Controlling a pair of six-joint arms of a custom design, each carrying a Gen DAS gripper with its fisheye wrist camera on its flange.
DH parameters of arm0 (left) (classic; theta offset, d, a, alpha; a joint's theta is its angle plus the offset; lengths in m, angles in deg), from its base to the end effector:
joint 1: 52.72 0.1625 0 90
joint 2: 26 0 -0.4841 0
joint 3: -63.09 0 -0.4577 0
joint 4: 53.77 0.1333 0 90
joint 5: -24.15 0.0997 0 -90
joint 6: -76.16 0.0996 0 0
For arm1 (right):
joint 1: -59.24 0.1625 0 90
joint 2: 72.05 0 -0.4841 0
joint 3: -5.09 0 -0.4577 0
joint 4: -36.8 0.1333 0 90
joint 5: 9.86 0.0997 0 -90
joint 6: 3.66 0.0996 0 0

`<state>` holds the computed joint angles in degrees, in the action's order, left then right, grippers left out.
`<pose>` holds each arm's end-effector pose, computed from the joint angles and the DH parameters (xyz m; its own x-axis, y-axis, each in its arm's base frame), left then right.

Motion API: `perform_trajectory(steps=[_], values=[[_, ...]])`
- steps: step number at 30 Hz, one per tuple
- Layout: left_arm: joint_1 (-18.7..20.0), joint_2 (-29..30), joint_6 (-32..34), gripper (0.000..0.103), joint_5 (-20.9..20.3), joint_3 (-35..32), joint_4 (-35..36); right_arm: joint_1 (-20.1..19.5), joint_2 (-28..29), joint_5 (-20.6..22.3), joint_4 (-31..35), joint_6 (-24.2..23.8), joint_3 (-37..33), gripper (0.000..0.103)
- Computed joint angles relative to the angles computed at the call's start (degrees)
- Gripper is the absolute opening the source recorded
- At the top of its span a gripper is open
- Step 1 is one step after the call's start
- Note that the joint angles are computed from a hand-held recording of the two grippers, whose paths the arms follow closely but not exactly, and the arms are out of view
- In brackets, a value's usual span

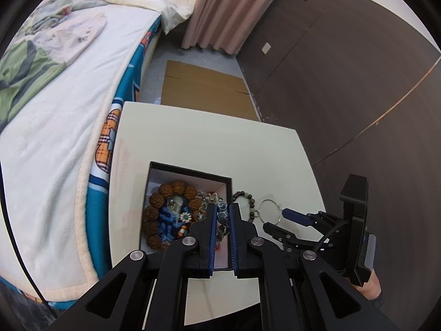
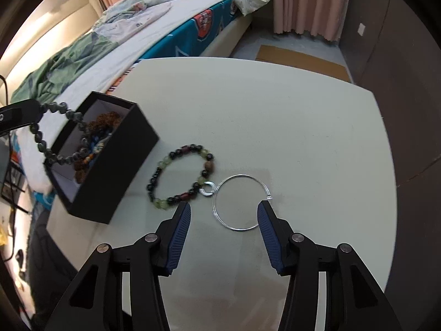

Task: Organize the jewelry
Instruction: 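Grasp the silver hoop earring with the right gripper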

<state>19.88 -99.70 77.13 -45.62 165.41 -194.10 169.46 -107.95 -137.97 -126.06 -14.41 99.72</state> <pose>-0.0388 -0.6846 0.3580 -0.9288 0.1735 -0.3275 0.2936 0.8837 -0.3644 0.3251 -0.6748 0.0035 -0.7140 -0.2980 0.6335 -0.4767 0.8697 -0.1282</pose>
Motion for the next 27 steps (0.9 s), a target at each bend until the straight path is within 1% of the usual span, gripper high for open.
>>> perform_trajectory(steps=[2, 4, 5, 7, 10, 11, 12, 13, 14, 15, 17, 19, 20, 23, 27], values=[[0.37, 0.12, -0.21, 0.009, -0.06, -0.14, 0.10, -0.37, -0.33, -0.79, -0.08, 0.77, 0.27, 0.051], [0.65, 0.30, -0.32, 0.009, -0.15, -0.25, 0.18, -0.87, -0.80, -0.64, 0.90, 2.31, 0.44, 0.051], [0.77, 0.41, -0.42, 0.009, -0.18, -0.31, 0.21, -1.19, -1.05, -0.35, 2.05, 3.45, 0.36, 0.051], [0.89, 0.58, -0.48, 0.009, -0.33, -0.37, 0.20, -1.55, -1.26, 0.16, 2.75, 4.22, 0.38, 0.051], [1.02, 0.69, -0.29, 0.009, -0.87, -0.34, 0.09, -2.20, -1.29, 1.44, 1.30, 4.79, 0.67, 0.051], [1.07, 0.73, -0.28, 0.009, -0.97, -0.36, 0.13, -2.45, -1.43, 2.06, 0.65, 5.37, 0.74, 0.049], [1.13, 0.76, -0.30, 0.009, -1.04, -0.43, 0.23, -2.35, -1.22, 1.45, 0.23, 5.82, 0.63, 0.039], [1.21, 0.79, -0.30, 0.009, -1.08, -0.46, 0.28, -2.28, -0.98, -0.01, 0.03, 5.74, 0.40, 0.033], [1.30, 0.82, -0.33, 0.009, -1.08, -0.50, 0.33, -2.09, -0.64, -1.29, 0.08, 5.73, 0.12, 0.025], [1.37, 0.83, -0.37, 0.009, -1.07, -0.52, 0.35, -1.93, -0.37, -2.16, 0.09, 5.72, -0.10, 0.020], [1.47, 0.96, -0.39, 0.009, -0.98, -0.69, 0.55, -1.69, 0.15, -3.64, 0.05, 5.57, -0.56, 0.014], [1.52, 1.06, -0.44, 0.009, -1.04, -0.82, 0.78, -1.32, 0.86, -5.10, -0.02, 4.57, -1.14, 0.010], [1.55, 1.16, -0.54, 0.009, -1.11, -0.92, 0.88, -1.05, 1.37, -5.43, 0.13, 3.66, -1.56, 0.006], [1.64, 1.33, -0.72, 0.009, -2.01, -1.15, 1.23, -0.68, 1.75, -5.52, 0.42, 2.78, -1.84, 0.004], [1.81, 1.59, -0.08, 0.009, -5.25, -1.45, 1.94, -0.91, 0.47, -3.32, 0.43, 4.66, -1.05, 0.004]])
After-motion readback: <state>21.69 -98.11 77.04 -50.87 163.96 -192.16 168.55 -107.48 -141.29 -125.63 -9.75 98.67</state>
